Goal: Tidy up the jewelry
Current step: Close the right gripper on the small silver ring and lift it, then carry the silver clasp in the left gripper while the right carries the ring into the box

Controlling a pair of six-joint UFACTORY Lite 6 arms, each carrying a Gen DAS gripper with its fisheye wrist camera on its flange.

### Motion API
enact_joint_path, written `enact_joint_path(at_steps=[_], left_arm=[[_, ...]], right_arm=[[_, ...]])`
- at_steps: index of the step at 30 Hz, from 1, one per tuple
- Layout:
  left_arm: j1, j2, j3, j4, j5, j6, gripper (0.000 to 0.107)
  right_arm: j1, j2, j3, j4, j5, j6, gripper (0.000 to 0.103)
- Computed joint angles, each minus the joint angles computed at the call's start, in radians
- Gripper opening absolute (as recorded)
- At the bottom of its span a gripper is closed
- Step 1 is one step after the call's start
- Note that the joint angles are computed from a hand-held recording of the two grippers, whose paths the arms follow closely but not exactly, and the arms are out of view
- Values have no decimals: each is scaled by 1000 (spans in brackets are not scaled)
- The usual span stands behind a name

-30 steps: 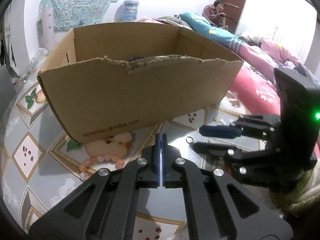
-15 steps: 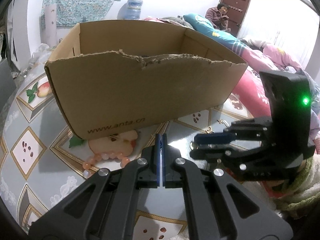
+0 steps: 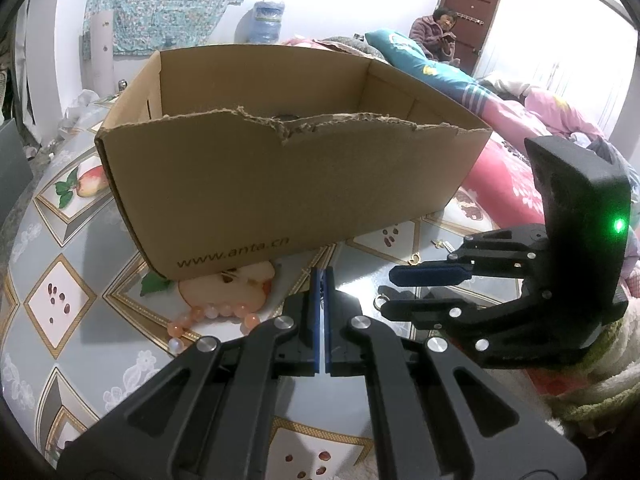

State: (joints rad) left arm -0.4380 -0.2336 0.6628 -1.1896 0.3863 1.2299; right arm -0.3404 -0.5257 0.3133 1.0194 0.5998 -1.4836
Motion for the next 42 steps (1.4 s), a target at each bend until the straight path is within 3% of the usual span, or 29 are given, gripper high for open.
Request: enact_joint_path(at_steps=[3, 5, 8, 11, 24, 28, 30, 35, 37, 38, 42], left_arm=[[0, -1, -1, -1, 0, 1, 1], [0, -3, -3, 1, 0, -1, 1], [0, -4, -3, -3, -1, 4, 1], [-1, -3, -2, 0, -2, 2, 1], [-32, -34, 9, 102, -21, -107, 1], [-38, -32, 14, 121, -22, -123, 1], [-44, -30, 17, 130, -26, -134, 1], [-35, -15, 26, 124, -21, -125, 1], [-33, -6, 30, 116, -21, -117, 1], [-33, 0, 32, 110, -21, -110, 1], [-31, 13, 34, 90, -23, -92, 1]], right_arm=[[35, -16, -15, -13, -41, -12, 20], [25, -38, -24, -34, -34, -14, 12], [-16, -33, -18, -31, 1, -36, 11], [-49, -40, -15, -36, 31, -45, 3], [-121, -81, -10, -50, 112, -59, 3], [-73, -61, -2, -53, 65, -71, 10], [-26, -14, 18, -18, 15, -104, 21], [21, 58, 51, -26, -30, -151, 21], [28, 73, 66, -22, -19, -162, 19], [28, 98, 86, -24, -6, -166, 13], [14, 139, 117, -12, 28, -192, 11]])
